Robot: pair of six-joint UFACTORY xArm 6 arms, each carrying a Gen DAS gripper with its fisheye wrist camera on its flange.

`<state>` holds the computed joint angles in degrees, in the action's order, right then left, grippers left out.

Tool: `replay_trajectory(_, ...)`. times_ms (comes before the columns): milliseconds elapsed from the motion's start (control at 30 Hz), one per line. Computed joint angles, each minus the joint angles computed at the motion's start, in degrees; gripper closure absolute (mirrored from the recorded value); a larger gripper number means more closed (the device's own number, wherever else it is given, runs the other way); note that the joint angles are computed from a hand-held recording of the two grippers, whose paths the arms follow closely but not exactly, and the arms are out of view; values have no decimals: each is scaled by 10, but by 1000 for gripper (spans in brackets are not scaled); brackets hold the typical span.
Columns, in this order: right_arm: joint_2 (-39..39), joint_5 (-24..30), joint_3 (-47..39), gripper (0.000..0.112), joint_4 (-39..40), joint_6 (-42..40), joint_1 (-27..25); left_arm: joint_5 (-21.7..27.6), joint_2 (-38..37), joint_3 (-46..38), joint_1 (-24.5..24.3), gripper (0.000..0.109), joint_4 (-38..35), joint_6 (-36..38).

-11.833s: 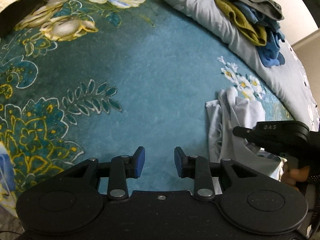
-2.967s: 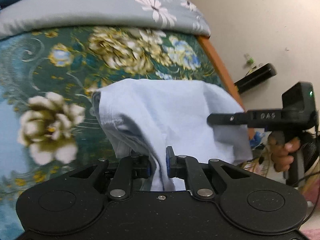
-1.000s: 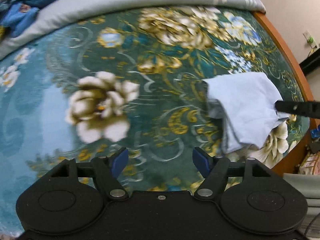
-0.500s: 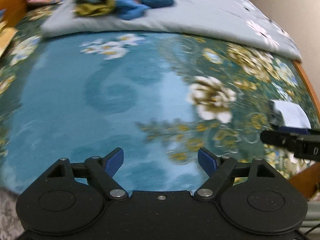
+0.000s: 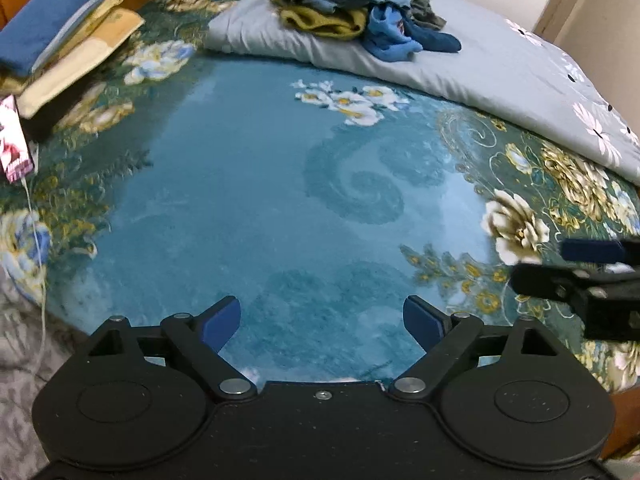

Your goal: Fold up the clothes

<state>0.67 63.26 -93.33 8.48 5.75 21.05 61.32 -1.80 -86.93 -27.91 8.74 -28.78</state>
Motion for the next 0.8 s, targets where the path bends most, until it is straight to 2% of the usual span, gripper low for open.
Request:
replay_trajectory(67,20,0,-20,33,12,-16,2,1,7,-11,2,14,6,0)
replay_trajectory(200,46,-9,-41,23,25,-45,-2,22,43,-56,9,14,-1,-8)
replay_trajectory(267,55,-17,-45,14,27,-52,-6,29,61,-76,11,13,3,-6)
replay_trajectory(367,61,-26,-44,10,38,-59,-16,48,84,-103,4,11,29,-23)
replay_trajectory(500,66,-20,-41,10,50,-59,-24,59,94,-112,-4,8,47,-28)
replay_trajectory(667,67,-17,-38,9,49,-46,-22,62,108,-125,7,7,29,12)
replay_trajectory(800,61,-27,-28,9,18,6,-11,48,109,-122,25,7,11,62)
